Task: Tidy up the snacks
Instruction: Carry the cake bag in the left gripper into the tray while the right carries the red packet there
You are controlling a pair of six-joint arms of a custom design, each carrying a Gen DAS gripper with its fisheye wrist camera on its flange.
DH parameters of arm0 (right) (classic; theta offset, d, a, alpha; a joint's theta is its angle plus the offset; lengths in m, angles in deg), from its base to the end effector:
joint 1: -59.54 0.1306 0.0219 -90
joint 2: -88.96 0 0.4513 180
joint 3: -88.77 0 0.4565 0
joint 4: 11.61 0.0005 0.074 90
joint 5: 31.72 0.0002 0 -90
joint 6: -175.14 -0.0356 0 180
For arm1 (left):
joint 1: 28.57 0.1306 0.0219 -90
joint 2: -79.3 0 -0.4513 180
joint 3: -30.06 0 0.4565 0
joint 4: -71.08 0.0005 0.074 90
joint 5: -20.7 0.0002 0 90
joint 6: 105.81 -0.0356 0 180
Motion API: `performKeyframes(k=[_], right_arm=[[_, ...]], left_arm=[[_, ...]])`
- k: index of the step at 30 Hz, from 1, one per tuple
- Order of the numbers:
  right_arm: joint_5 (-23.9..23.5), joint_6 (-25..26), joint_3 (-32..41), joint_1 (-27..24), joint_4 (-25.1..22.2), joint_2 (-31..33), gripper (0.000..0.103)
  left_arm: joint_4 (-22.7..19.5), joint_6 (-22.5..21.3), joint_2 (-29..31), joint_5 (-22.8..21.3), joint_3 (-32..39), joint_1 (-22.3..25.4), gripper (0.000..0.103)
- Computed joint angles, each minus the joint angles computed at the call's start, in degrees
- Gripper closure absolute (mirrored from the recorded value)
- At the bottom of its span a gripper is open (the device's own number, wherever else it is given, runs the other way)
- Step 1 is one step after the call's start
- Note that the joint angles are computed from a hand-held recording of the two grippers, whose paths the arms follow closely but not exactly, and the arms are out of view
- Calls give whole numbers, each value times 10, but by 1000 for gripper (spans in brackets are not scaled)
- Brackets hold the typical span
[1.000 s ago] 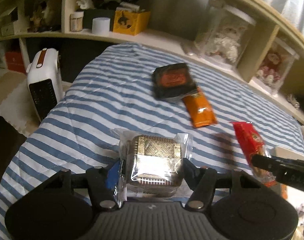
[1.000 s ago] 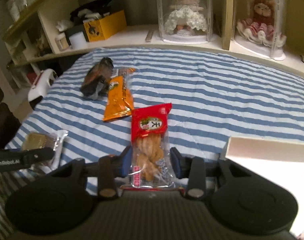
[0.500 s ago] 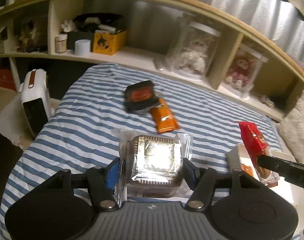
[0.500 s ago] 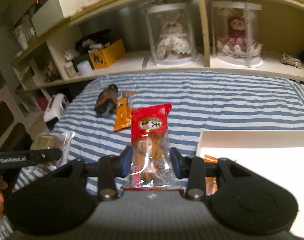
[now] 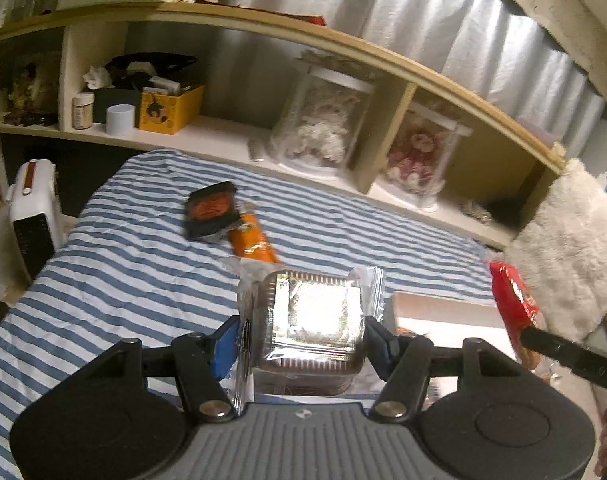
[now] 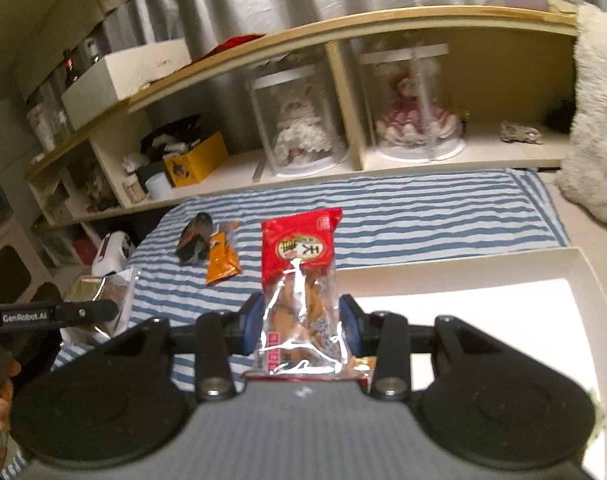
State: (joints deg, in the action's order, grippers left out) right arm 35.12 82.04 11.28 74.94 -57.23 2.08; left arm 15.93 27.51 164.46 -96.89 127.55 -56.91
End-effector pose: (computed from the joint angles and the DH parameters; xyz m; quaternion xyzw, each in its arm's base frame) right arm 0.5583 0.1678 0.5925 -0.1839 0.8590 0.2479 0.4085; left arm 0.4539 -0.2266 0.6059 -0.2106 0.8700 -0.0503 0.4430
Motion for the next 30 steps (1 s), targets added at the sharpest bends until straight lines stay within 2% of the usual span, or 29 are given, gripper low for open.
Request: performKeyframes(k=[8, 16, 30], right_arm=[[-10, 16, -32, -43, 26, -21, 56], [-20, 10, -40, -73, 28, -22, 56], [-19, -42, -45, -127, 37, -1, 56]], left_arm=[[12, -1, 26, -3, 33, -27, 38], [11, -1, 75, 11, 78, -47, 38], [14, 16, 170, 68, 154, -65, 38]])
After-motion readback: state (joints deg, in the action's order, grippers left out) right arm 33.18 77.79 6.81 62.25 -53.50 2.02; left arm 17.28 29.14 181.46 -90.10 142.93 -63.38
